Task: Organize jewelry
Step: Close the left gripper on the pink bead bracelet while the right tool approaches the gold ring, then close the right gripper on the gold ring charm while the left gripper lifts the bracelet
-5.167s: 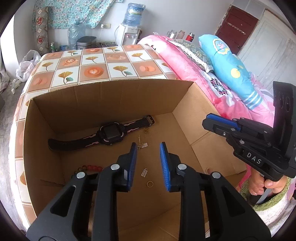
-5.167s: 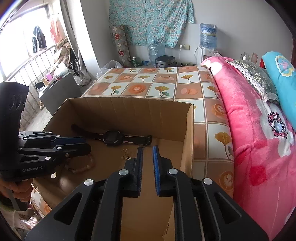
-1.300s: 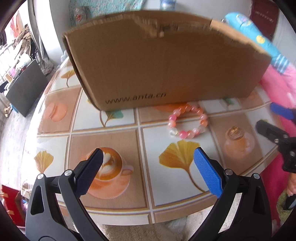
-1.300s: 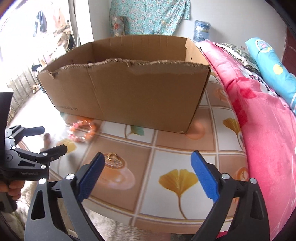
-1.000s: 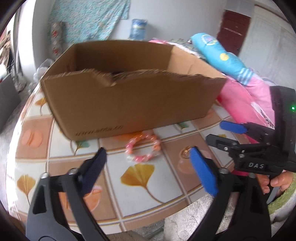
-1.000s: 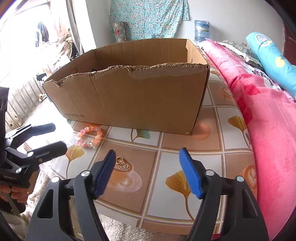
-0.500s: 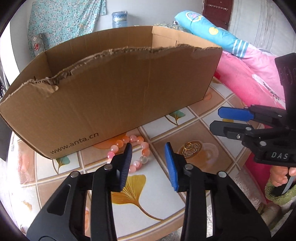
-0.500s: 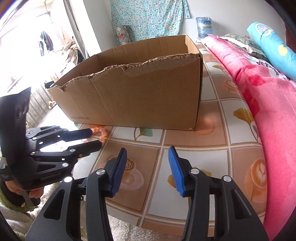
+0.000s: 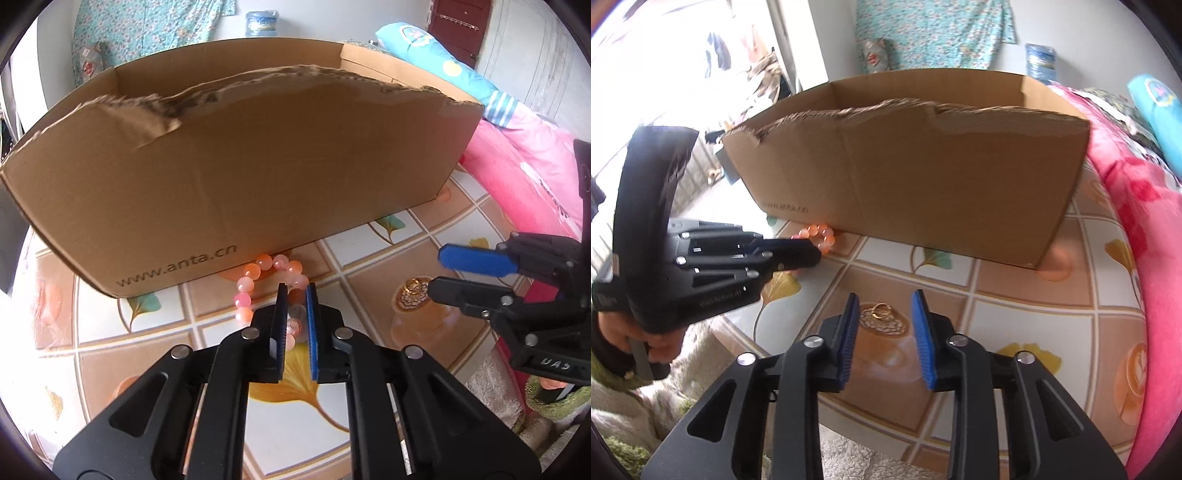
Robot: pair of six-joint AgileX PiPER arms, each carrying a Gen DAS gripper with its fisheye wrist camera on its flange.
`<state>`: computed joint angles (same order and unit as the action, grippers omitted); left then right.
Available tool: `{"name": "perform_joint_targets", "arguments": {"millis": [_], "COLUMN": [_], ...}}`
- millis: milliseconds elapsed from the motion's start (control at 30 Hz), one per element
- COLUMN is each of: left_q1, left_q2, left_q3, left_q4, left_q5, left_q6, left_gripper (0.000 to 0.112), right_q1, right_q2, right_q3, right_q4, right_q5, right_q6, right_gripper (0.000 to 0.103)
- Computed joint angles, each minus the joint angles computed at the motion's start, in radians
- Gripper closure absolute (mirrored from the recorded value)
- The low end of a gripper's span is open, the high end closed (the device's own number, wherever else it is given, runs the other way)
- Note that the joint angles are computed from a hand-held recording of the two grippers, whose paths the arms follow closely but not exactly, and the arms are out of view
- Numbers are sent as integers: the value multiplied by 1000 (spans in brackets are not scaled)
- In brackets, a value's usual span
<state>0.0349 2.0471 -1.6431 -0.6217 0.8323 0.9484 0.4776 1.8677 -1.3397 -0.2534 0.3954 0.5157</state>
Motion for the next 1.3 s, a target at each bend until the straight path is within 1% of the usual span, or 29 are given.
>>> {"name": "perform_joint_targets", "arguments": {"millis": [167, 267, 433, 467, 567, 633, 733, 933, 1033, 1100, 1200, 1300], "left_q1": [14, 18, 20, 20, 20, 25, 35, 54, 56, 57, 55, 49], "left_q2": [-2, 0, 2, 2, 4, 5, -2, -15, -10, -6, -7, -1], "left_q3": [4, 2, 2, 2, 0, -2, -1, 7, 4, 0, 1, -6], "left_q4": [-12, -17, -20, -22, -26, -30, -43, -68, -62, -61, -57, -47], "left_q5": [7, 11, 8, 7, 9, 14, 23, 31, 32, 36, 35, 35], "left_q6": [21, 30, 39, 40, 41, 42, 53, 70, 64, 62, 62, 54], "left_gripper": [104, 104, 104, 104, 104, 104, 104, 104, 104, 104, 104, 104], "right_q1": [23, 25, 19, 16, 3, 0, -10, 3, 5, 3, -8, -30], "right_q2": [37, 55, 58, 57, 51, 47, 50, 35, 36, 37, 38, 58], "right_q3": [-49, -70, -79, -79, -72, -67, -68, -61, -67, -72, -77, -107], "right_q4": [-55, -39, -20, -5, 36, 39, 77, 67, 71, 58, 78, 137], "right_q5": [54, 78, 90, 89, 83, 78, 73, 83, 94, 97, 96, 111], "right_q6": [-12, -58, -97, -110, -139, -134, -147, -136, -151, -151, -198, -302], "right_gripper": [85, 88, 90, 92, 92, 99, 99, 99, 93, 81, 79, 79]}}
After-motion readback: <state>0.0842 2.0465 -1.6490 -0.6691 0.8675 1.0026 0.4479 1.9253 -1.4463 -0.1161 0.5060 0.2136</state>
